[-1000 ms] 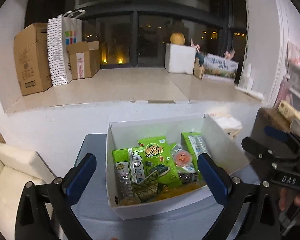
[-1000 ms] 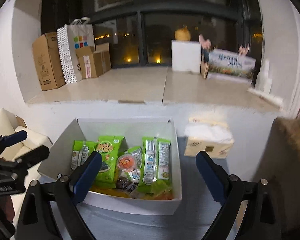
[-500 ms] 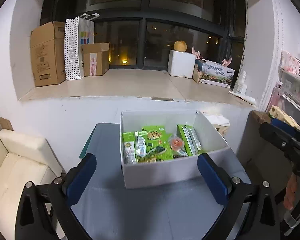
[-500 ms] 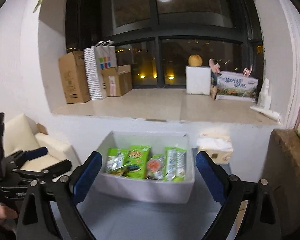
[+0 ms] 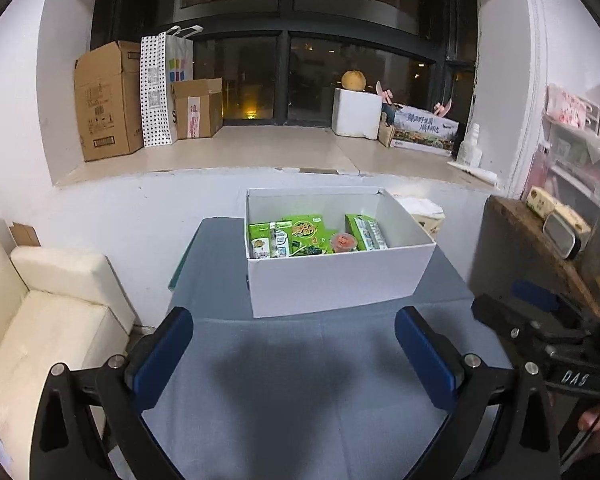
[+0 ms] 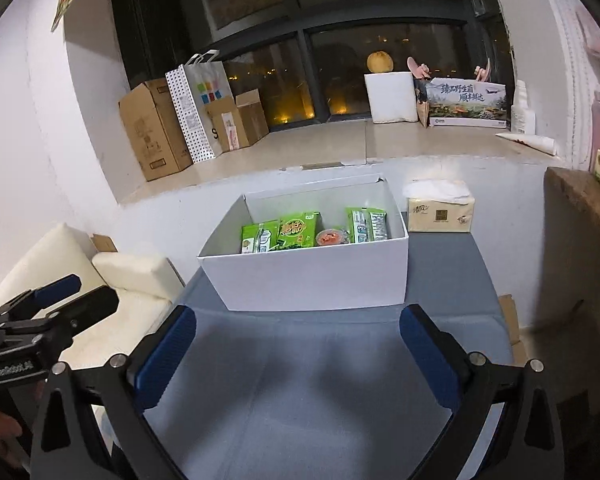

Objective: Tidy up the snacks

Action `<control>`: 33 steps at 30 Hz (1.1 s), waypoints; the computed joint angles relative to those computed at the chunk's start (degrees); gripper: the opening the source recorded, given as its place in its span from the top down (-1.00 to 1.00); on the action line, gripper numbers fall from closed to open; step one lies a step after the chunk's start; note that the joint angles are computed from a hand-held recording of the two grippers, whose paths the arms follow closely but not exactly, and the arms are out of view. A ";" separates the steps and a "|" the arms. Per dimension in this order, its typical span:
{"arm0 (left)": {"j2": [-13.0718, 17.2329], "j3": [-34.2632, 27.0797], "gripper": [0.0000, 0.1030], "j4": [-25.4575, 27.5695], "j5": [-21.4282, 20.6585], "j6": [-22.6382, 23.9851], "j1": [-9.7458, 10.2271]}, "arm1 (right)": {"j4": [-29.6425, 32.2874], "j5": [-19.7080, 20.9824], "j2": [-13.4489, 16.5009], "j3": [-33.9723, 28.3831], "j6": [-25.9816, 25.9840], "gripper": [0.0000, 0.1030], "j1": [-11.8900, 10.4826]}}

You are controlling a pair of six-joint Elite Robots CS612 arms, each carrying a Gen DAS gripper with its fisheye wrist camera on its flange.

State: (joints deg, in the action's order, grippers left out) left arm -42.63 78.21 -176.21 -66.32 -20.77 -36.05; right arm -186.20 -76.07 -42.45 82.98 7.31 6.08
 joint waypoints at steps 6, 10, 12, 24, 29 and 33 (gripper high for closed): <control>-0.20 0.26 -1.00 -0.04 0.13 0.78 -0.19 | 0.36 1.07 -0.63 0.97 -0.56 -1.00 0.06; 0.02 -0.03 -1.00 0.39 -0.37 0.43 -0.08 | 2.22 -1.65 -1.15 1.11 -2.63 -1.00 0.67; 0.14 -0.25 -1.00 0.71 -0.65 0.51 -0.05 | 1.40 -1.10 -1.31 1.45 -2.97 -1.00 0.69; 0.37 -0.52 -1.00 1.19 -0.52 0.44 -0.09 | 0.12 -1.84 -2.08 2.41 -3.61 -1.00 0.75; 0.40 -0.44 -1.00 1.06 -0.78 0.32 -0.09 | 0.45 -2.04 -2.19 2.44 -3.70 -1.00 0.78; 0.35 -0.36 -1.00 1.02 -1.06 0.22 -0.04 | 0.20 -1.81 -2.22 2.56 -3.74 -1.00 0.76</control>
State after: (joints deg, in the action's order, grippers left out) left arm -42.28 77.85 -175.19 -67.38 -20.55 -36.09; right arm -186.01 -77.88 -44.67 85.53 3.57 6.84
